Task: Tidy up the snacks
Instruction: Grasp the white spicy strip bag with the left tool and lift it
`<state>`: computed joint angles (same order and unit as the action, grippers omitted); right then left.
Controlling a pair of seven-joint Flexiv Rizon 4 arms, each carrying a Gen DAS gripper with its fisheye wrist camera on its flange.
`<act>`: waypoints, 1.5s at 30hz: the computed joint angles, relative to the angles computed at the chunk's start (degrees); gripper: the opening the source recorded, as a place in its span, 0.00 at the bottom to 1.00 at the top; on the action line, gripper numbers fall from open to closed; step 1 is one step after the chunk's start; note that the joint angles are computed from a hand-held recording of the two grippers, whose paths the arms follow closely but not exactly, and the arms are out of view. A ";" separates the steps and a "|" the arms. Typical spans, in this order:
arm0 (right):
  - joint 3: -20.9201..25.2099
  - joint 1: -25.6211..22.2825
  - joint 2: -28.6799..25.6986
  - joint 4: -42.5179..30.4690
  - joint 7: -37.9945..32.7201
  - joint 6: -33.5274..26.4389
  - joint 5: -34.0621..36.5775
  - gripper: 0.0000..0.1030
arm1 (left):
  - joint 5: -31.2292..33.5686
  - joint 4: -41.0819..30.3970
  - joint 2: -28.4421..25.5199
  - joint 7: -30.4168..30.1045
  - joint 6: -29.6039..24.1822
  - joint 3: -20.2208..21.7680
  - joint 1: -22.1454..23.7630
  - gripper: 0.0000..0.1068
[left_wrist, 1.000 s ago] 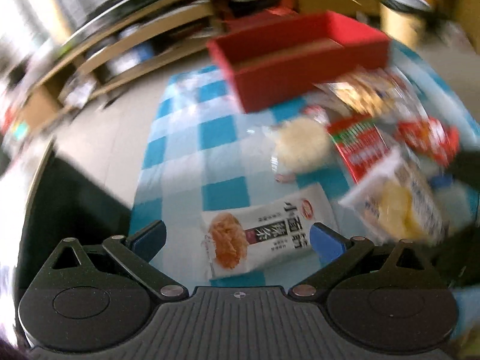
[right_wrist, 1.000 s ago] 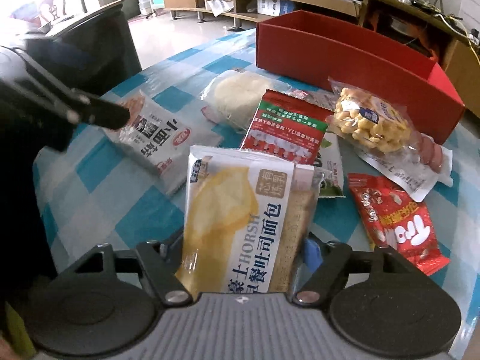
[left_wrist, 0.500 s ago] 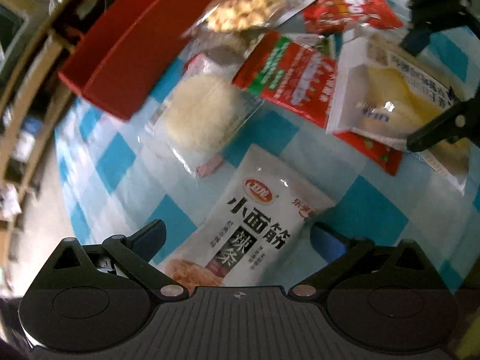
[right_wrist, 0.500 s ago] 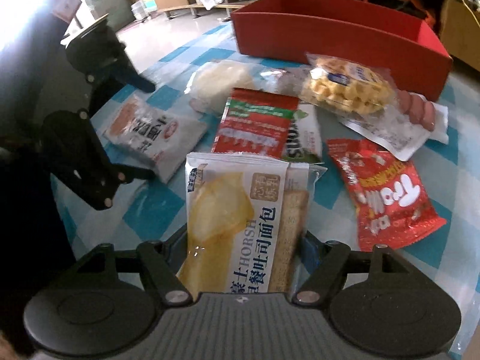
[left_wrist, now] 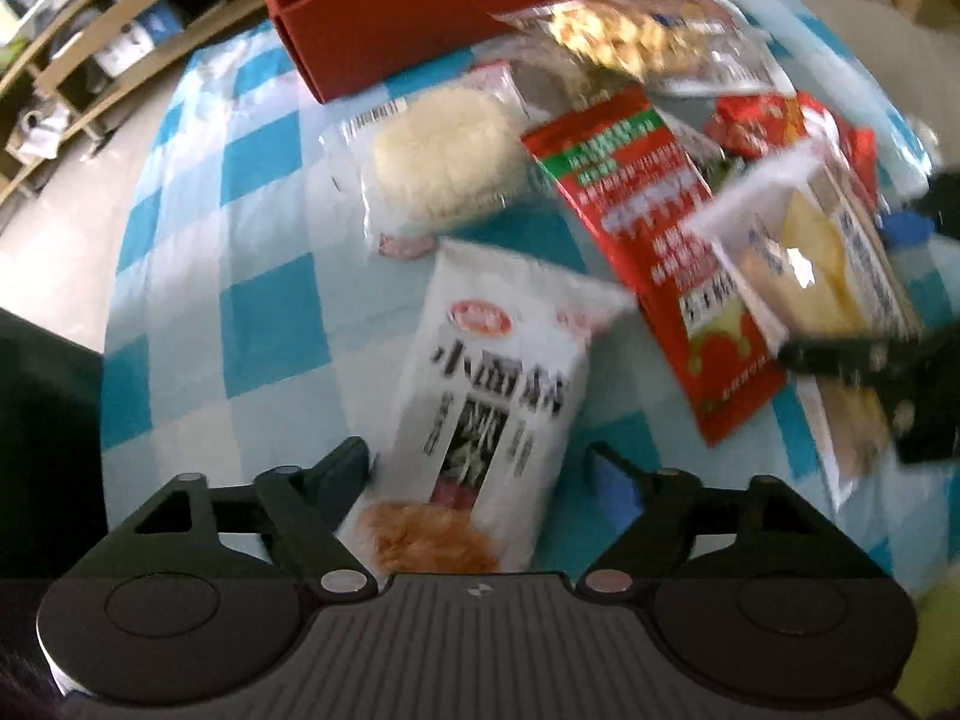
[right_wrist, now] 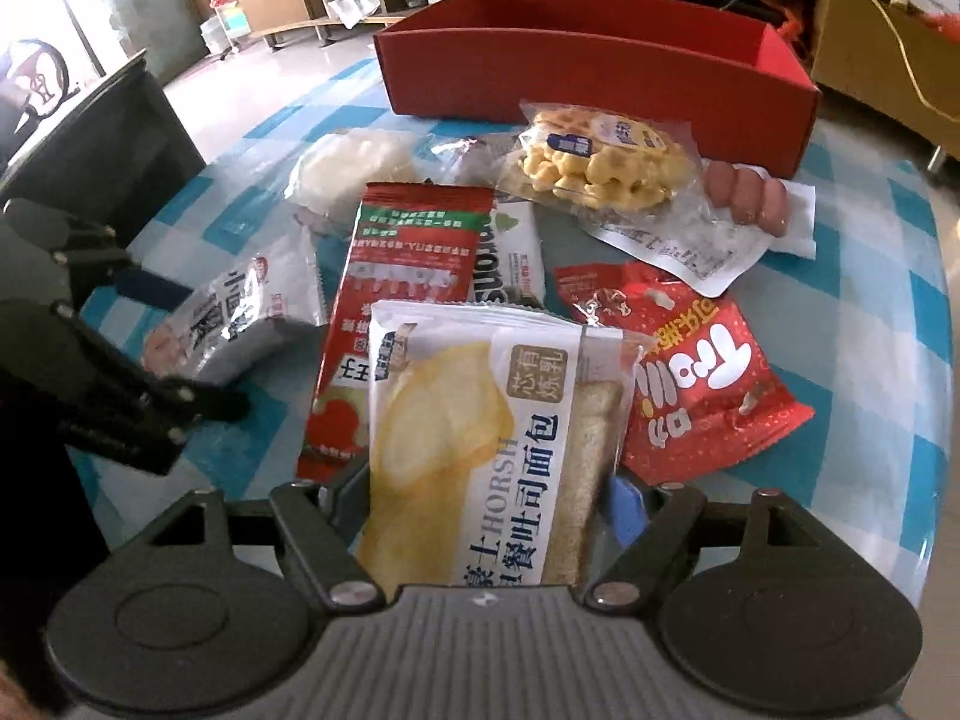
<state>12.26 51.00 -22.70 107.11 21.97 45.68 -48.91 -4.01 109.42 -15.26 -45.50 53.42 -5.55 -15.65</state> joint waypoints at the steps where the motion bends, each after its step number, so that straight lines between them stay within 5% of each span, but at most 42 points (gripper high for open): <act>1: -0.18 0.22 -0.09 0.09 0.43 0.00 -0.62 0.78 | 0.24 0.13 -0.14 -0.85 1.12 0.04 -0.31 0.80; 4: -0.76 0.09 -0.89 0.53 0.75 2.79 -3.18 0.99 | 3.26 -0.71 -1.30 -4.79 3.73 0.68 -1.81 0.91; 10: -1.44 0.92 -1.74 -0.10 2.29 2.01 -4.62 1.00 | 5.05 -1.33 -2.15 -8.95 5.02 1.25 -2.23 0.96; 14: -0.66 1.52 -2.88 -1.92 -3.57 -0.88 -3.02 1.00 | 4.22 -0.58 -1.90 -7.42 5.90 0.53 -1.50 0.93; 15: -0.43 1.73 -3.20 -2.56 -5.20 -1.87 -2.32 1.00 | 2.99 -0.21 -1.59 -6.50 5.56 0.02 -1.06 0.90; 17: -0.18 2.54 -3.19 -3.45 -6.88 -4.86 -0.85 0.80 | -0.99 0.89 -0.53 -3.68 3.96 -1.33 0.10 0.72; 19: -0.06 2.98 -2.29 -3.07 -6.10 -6.54 -0.20 0.73 | -1.20 1.88 0.09 -4.34 4.80 -0.97 -0.42 0.70; 23: 0.18 2.64 -0.41 -1.04 -1.34 -6.29 -0.43 0.69 | -1.74 3.09 1.20 -5.28 4.78 -0.73 -0.85 0.55; 45: 1.32 -0.51 4.47 3.00 10.87 -6.01 -11.18 0.68 | -16.49 5.47 5.64 -9.31 3.85 -2.09 0.21 0.48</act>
